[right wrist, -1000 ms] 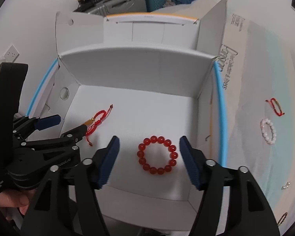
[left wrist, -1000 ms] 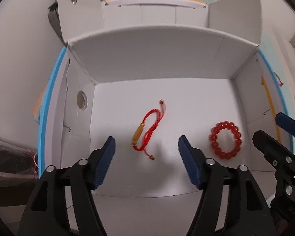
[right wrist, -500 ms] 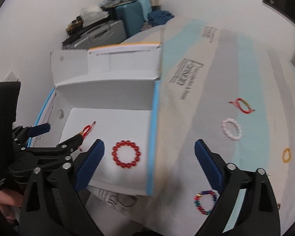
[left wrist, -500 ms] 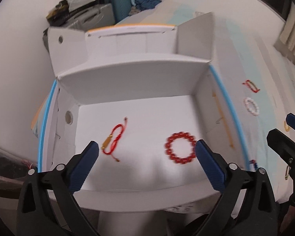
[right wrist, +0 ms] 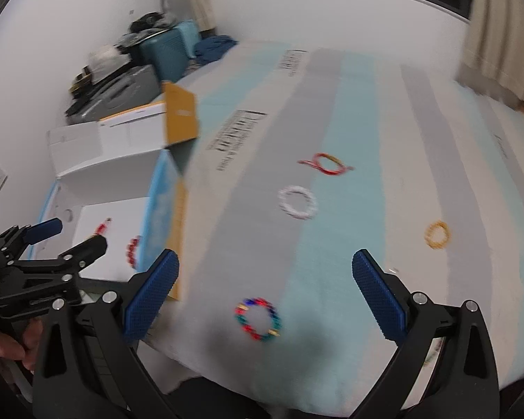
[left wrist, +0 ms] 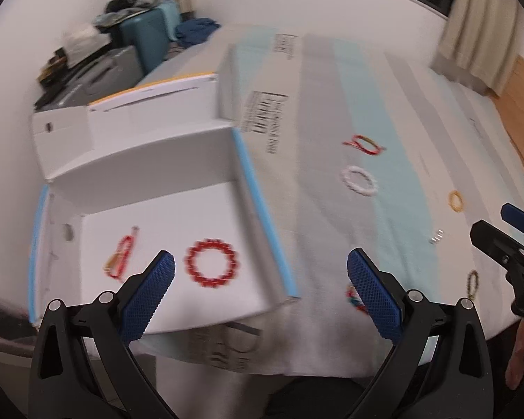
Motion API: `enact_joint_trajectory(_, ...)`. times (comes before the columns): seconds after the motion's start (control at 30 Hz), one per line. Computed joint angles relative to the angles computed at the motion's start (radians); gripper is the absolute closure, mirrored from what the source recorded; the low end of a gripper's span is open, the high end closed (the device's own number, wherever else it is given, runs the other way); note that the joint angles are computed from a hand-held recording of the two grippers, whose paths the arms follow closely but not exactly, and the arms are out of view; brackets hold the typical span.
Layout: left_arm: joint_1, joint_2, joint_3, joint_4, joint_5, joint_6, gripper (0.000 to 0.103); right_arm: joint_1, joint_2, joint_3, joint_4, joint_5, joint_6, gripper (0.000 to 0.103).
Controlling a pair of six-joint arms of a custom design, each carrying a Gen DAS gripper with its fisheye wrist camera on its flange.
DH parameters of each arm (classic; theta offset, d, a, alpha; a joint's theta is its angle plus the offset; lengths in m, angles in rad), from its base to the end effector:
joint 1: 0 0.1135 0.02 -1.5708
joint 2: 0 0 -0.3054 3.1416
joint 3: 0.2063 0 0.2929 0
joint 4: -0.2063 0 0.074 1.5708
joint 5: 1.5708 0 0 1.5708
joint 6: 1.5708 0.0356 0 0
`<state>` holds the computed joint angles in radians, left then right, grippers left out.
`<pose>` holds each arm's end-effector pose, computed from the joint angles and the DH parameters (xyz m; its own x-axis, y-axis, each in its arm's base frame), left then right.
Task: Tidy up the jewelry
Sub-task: 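Move both tools back over the remaining bracelets on the bed, then grasp multicolour bead bracelet with left tool while right tool grasps brown wooden bracelet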
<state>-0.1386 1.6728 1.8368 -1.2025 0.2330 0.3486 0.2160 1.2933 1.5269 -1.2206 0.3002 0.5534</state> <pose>0.3745 -0.0605 0.4297 -0.7165 0.4355 -0.5450 0.5269 0.8498 -0.0136 0.2571 0.0456 0.4418 -0.7173 0.3566 -0.5986 0.3896 0.9175 0.0798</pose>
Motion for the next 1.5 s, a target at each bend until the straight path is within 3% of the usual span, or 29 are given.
enact_joint_trajectory(0.3,-0.168,-0.124,-0.229,0.111,-0.022,-0.045,0.006,-0.24,-0.222,-0.209,-0.011,-0.076,-0.086,0.007)
enact_joint_trajectory(0.57,-0.292,-0.151,-0.387,0.214,-0.03,-0.09,0.006,-0.634,-0.363,-0.384,-0.006,-0.258,-0.319,0.007)
enact_joint_trajectory(0.8,-0.331,-0.113,-0.493,0.305,-0.084,-0.121,0.006,-0.933,-0.377,-0.533,0.029,-0.377,-0.521,0.007)
enact_joint_trajectory(1.23,-0.352,0.009,-0.531,0.376,-0.125,-0.13,0.006,-1.063,-0.288,-0.697,0.15,-0.422,-0.578,0.008)
enact_joint_trajectory(1.5,-0.37,0.04,-0.568,0.433,-0.153,-0.118,0.006,-1.063,-0.235,-0.746,0.212,-0.423,-0.55,0.008)
